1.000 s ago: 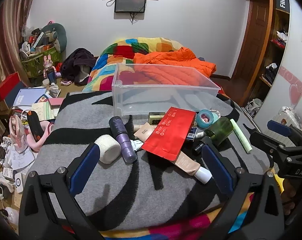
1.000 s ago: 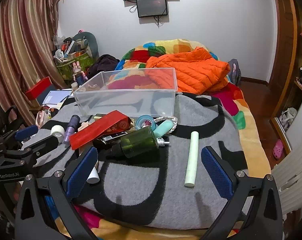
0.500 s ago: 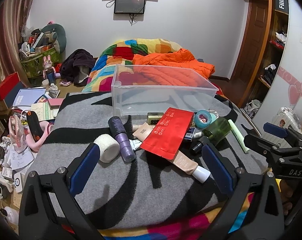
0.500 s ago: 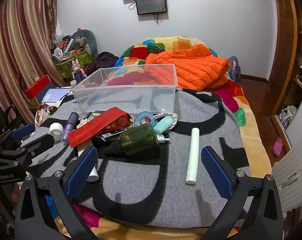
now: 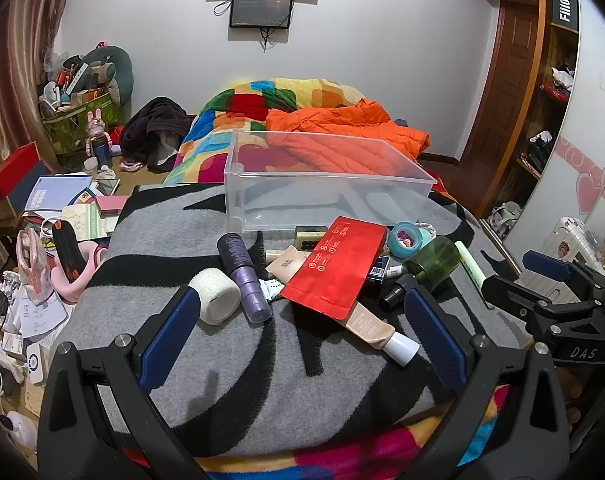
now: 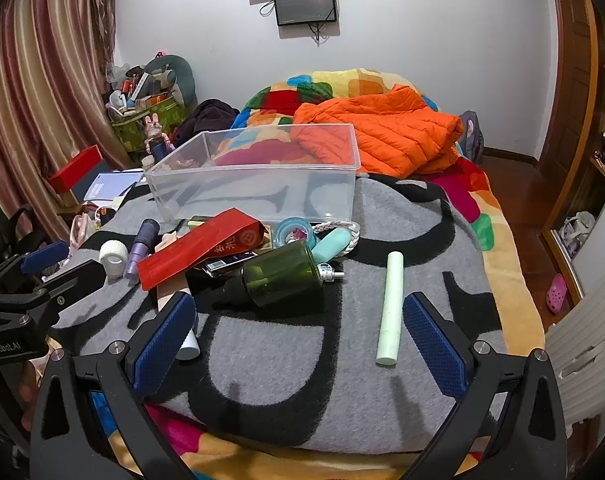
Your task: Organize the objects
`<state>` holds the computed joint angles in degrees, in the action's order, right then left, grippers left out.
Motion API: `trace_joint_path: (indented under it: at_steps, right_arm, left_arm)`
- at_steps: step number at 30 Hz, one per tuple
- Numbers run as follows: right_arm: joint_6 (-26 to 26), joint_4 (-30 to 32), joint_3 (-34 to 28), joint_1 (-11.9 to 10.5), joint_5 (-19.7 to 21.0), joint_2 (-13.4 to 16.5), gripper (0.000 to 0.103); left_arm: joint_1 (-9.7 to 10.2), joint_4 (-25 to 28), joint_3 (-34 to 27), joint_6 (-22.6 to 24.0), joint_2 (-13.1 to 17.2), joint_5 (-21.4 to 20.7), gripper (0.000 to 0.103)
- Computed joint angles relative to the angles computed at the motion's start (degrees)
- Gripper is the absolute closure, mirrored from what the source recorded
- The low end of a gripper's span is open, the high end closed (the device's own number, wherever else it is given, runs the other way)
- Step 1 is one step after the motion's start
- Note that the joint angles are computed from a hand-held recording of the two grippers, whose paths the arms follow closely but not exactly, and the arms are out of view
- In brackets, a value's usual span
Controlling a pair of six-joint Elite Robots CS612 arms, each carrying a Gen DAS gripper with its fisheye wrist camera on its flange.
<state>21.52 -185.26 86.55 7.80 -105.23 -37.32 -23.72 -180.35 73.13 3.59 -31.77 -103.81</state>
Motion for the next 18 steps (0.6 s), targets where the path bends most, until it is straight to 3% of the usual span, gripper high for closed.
trace_joint_path:
  at_steps: [18]
  right_arm:
    - [0.2,-0.2,0.2,0.0,0.0,-0.2,0.0]
  left_arm:
    - [0.12,0.1,-0.1,-0.3,0.0,-0.5,0.0]
